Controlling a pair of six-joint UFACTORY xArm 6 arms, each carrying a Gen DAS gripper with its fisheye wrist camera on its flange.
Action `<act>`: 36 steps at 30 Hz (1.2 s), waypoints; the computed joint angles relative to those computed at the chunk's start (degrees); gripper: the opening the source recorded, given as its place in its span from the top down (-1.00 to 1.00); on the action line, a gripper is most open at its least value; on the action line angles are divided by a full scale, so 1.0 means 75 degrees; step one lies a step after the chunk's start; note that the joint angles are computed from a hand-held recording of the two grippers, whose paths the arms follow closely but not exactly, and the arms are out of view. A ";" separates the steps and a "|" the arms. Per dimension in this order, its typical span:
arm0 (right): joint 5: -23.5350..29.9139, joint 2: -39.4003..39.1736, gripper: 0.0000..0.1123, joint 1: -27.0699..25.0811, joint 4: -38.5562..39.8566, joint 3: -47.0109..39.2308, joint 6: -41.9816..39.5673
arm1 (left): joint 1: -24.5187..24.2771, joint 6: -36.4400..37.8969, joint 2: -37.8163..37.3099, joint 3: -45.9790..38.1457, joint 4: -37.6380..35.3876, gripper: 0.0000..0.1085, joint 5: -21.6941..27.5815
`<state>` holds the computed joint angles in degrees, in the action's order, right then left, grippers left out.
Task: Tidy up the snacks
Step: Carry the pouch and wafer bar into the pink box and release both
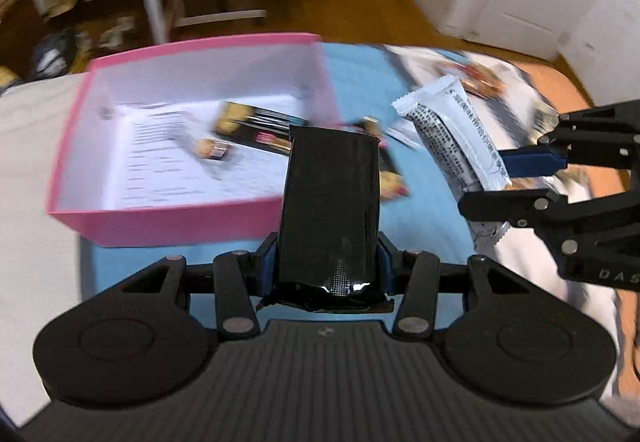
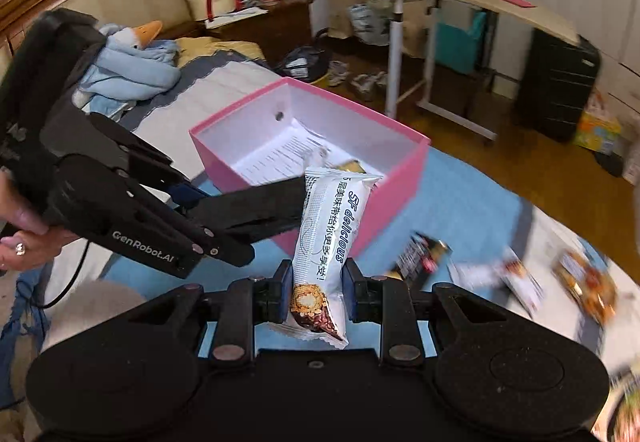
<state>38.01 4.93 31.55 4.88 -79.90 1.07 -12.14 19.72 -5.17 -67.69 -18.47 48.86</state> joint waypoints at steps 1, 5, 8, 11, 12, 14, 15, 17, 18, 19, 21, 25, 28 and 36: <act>-0.0026 0.0393 0.47 -0.0019 0.0078 -0.0391 -0.0163 | 0.0087 -0.0146 0.0179 -0.0162 0.0082 0.14 -0.0035; -0.0130 0.1868 0.47 -0.0128 0.0683 -0.1815 -0.1140 | 0.0342 -0.1315 0.1080 -0.0810 0.0918 0.14 -0.0533; 0.0325 0.2914 0.47 -0.0184 0.0862 -0.3092 -0.1658 | 0.0463 -0.2258 0.1973 -0.1492 0.1711 0.14 -0.0744; 0.1075 0.3964 0.47 -0.0212 0.0939 -0.4518 -0.2003 | 0.0550 -0.3019 0.2781 -0.2155 0.2290 0.14 -0.0734; 0.1422 0.4363 0.47 -0.0206 0.0840 -0.5086 -0.1974 | 0.0576 -0.3116 0.2989 -0.2306 0.2369 0.14 -0.0772; 0.1906 0.4995 0.47 -0.0200 0.0671 -0.5965 -0.1817 | 0.0594 -0.3285 0.3356 -0.2597 0.2483 0.14 -0.0780; 0.2043 0.5201 0.47 -0.0192 0.0611 -0.6219 -0.1739 | 0.0582 -0.3336 0.3440 -0.2653 0.2542 0.14 -0.0764; 0.2173 0.5550 0.47 -0.0159 0.0461 -0.6624 -0.1685 | 0.0586 -0.3380 0.3548 -0.2688 0.2628 0.10 -0.0898; 0.2186 0.5690 0.45 -0.0136 0.0346 -0.6774 -0.1680 | 0.0572 -0.3447 0.3475 -0.2507 0.2695 0.09 -0.1123; 0.2253 0.5827 0.42 -0.0103 0.0249 -0.6936 -0.1728 | 0.0558 -0.3502 0.3468 -0.2454 0.2716 0.07 -0.1255; 0.2186 0.5907 0.40 -0.0031 0.0021 -0.6942 -0.1791 | 0.0574 -0.3570 0.3561 -0.2589 0.2736 -0.09 -0.1144; 0.1070 0.4933 0.17 0.0017 -0.0177 -0.5309 -0.1808 | 0.0614 -0.3132 0.3444 -0.2526 0.2508 -0.12 -0.1021; 0.0363 0.4105 0.14 -0.0083 -0.0070 -0.4176 -0.1599 | 0.0593 -0.2851 0.3093 -0.2240 0.2565 -0.12 -0.0907; -0.1535 0.0971 0.07 -0.0393 0.0422 -0.0259 -0.1003 | 0.0414 -0.1627 0.1660 -0.1197 0.1622 -0.15 -0.0787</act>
<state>26.50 12.22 28.60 8.05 -81.85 -6.45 -9.03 7.52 7.28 -76.67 -6.31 42.96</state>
